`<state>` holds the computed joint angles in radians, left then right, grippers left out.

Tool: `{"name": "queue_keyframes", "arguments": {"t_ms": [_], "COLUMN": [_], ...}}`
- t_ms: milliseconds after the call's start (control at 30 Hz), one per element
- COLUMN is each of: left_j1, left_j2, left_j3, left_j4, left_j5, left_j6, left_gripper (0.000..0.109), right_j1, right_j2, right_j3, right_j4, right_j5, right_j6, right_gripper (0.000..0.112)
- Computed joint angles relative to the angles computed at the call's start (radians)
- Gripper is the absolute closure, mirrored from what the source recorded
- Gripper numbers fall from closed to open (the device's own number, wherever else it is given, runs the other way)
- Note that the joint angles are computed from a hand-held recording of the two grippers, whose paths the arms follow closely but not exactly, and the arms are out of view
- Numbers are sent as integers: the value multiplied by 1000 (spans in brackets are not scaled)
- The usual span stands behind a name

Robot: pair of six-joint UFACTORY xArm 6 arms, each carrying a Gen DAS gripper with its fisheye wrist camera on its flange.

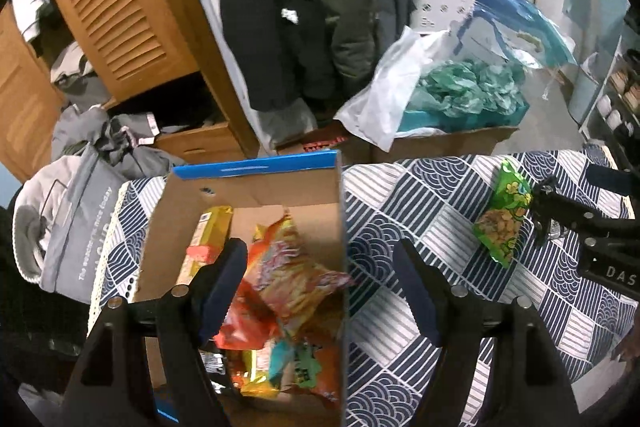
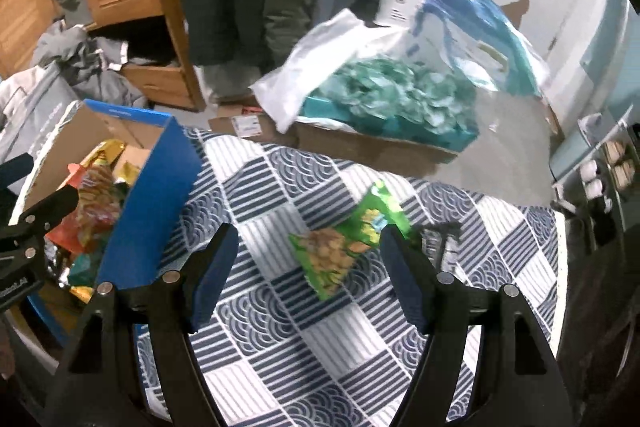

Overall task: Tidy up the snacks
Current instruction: 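Move both tools back toward the green peanut bag and black packet on the table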

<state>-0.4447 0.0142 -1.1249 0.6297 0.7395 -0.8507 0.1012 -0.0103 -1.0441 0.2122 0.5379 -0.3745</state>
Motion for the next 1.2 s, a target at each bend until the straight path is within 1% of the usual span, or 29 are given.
{"name": "queue_keyframes", "arguments": {"t_ms": [267,467,733,900,1100,1200], "left_j1": [-46,-67,-94,-110,-109,-118], "left_j2": [104,231,407,501,611,664], "left_j3": [-99,-234,-418,-521,-653,-722], "left_j4": [-27,-165,-275,-264,-336,-348], "left_j5": [36,68,94,125,151,172], "left_j6": [18,115,199,223,286,314], "left_gripper": [32,31,31,31,31,31], "right_j1": [-85,-155,-227,-256,-260,-250], "right_j2": [9,56,177,251,340,394], "right_j3": [5,-19,-125,-195,-271,-316], "right_j4": [9,-25,-39,-21,6,-21], "right_j5": [10,20,86,127,182,207], "right_j6": [-17,1,36,46,65,83], "right_gripper": [40,40,40,40,40,40]}}
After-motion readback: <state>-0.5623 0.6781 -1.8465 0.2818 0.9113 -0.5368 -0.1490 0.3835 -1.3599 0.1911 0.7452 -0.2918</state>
